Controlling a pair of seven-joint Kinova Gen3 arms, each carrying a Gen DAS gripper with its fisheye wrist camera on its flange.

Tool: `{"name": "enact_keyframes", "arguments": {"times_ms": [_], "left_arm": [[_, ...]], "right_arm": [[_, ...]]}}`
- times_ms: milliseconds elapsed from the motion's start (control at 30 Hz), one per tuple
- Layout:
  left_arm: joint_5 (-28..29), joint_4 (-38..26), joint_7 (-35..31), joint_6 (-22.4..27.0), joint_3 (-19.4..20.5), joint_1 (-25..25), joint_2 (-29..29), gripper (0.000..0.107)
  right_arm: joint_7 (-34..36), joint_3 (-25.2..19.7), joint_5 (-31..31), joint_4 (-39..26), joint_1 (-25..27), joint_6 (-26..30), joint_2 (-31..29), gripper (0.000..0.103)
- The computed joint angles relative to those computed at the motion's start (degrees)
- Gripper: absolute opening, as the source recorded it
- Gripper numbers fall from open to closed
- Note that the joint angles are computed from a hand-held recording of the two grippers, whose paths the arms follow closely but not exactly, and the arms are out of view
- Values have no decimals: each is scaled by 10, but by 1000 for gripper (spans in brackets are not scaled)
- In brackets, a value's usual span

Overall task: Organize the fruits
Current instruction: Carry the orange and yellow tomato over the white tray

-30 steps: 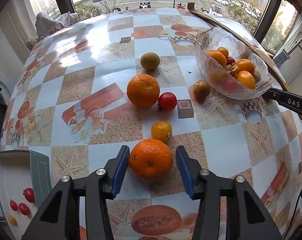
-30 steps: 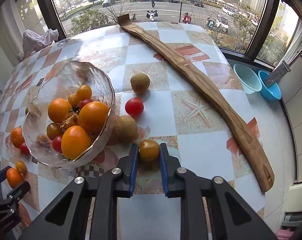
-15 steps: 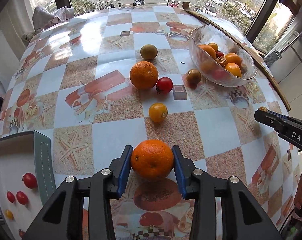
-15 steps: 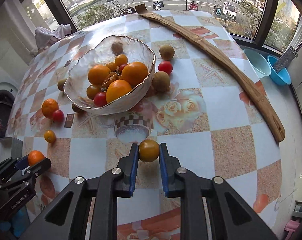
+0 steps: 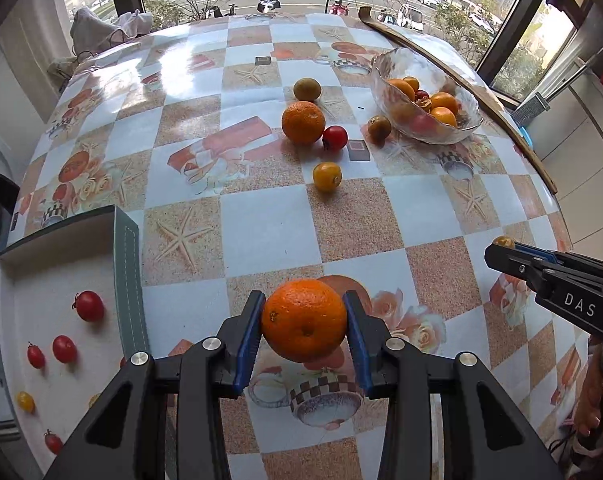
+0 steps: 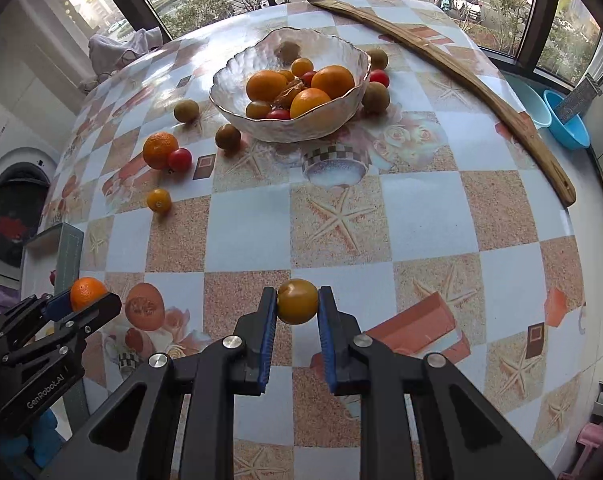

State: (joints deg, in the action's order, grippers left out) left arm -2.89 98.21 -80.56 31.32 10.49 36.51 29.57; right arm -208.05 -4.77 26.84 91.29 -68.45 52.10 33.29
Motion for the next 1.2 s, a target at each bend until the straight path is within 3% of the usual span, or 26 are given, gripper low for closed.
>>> {"name": "enact_keyframes", "arguments": {"times_ms": [700, 1033, 1200], "left_arm": [[39, 128, -34, -38, -8, -107, -117, 41], [22, 188, -23, -29, -30, -160, -160, 41], [21, 203, -31, -31, -34, -186, -163, 41]], "right_arm": [[174, 11, -40, -227, 4, 60, 94, 22], [277, 20, -85, -375, 4, 91, 165, 22], [343, 19, -117, -481, 3, 124, 216, 22]]}}
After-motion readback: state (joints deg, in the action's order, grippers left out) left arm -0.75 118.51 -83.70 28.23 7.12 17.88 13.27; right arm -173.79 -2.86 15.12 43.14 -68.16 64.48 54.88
